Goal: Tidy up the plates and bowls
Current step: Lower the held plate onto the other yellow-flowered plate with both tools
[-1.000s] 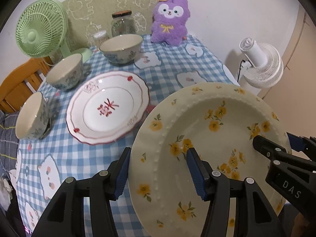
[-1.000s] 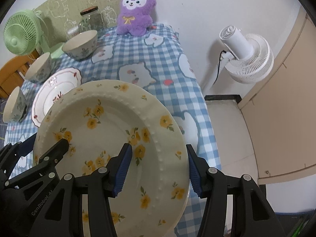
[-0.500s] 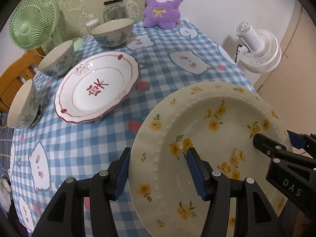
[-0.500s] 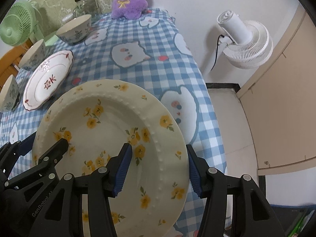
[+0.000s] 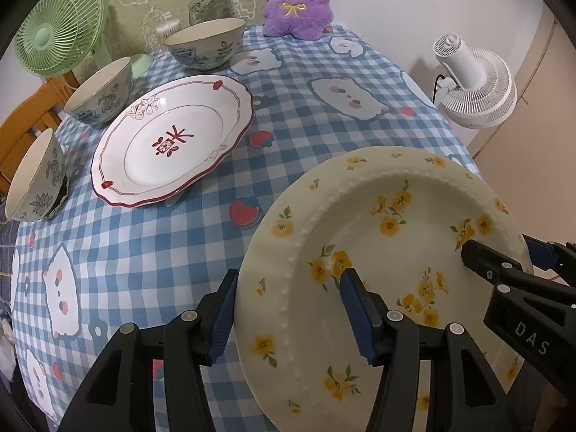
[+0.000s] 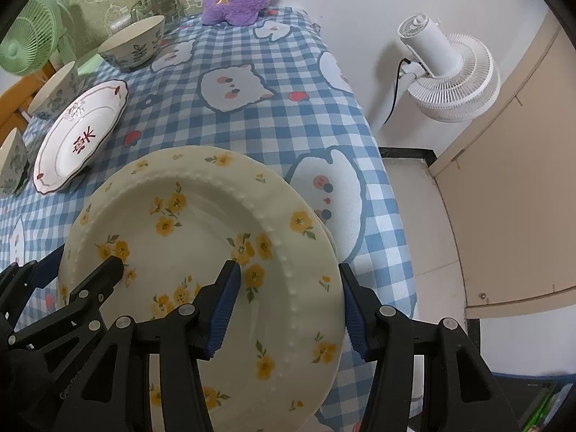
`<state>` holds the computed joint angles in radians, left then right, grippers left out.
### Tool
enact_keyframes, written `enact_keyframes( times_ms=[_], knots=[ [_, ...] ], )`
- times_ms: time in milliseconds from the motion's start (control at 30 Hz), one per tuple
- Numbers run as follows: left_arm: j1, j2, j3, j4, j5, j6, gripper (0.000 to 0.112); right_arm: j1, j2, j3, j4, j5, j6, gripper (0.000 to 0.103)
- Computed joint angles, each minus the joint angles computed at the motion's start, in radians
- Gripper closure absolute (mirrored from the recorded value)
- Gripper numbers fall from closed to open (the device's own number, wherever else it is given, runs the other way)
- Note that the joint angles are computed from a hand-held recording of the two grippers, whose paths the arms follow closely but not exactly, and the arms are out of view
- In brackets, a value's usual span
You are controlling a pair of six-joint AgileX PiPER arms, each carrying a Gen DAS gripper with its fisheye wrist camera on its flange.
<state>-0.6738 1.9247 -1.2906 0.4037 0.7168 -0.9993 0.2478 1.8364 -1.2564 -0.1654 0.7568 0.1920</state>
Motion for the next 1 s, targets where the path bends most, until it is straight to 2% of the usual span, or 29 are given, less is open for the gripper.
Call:
enact_keyframes(
  times_ms=[233, 433, 733, 1000],
  knots=[
    [0.002, -0.006, 0.016, 0.002, -0.021, -0.007, 0.055, 0.003, 0.010, -0.013, -0.026, 0.013, 0.059, 0.045],
    [-0.009, 0.001, 0.008, 0.022, -0.011, -0.023, 0.056, 0.061, 0.030, -0.018, -0.161, 0.038, 0.176, 0.045],
    [-0.028, 0.013, -0.004, 0.066, 0.017, -0.061, 0.056, 0.067, 0.031, -0.010, -0.193, 0.027, 0.218, 0.045],
    [-0.033, 0.021, -0.009, 0.075, 0.015, -0.074, 0.045, 0.071, 0.045, -0.011, -0.212, 0.013, 0.219, 0.043]
  ],
)
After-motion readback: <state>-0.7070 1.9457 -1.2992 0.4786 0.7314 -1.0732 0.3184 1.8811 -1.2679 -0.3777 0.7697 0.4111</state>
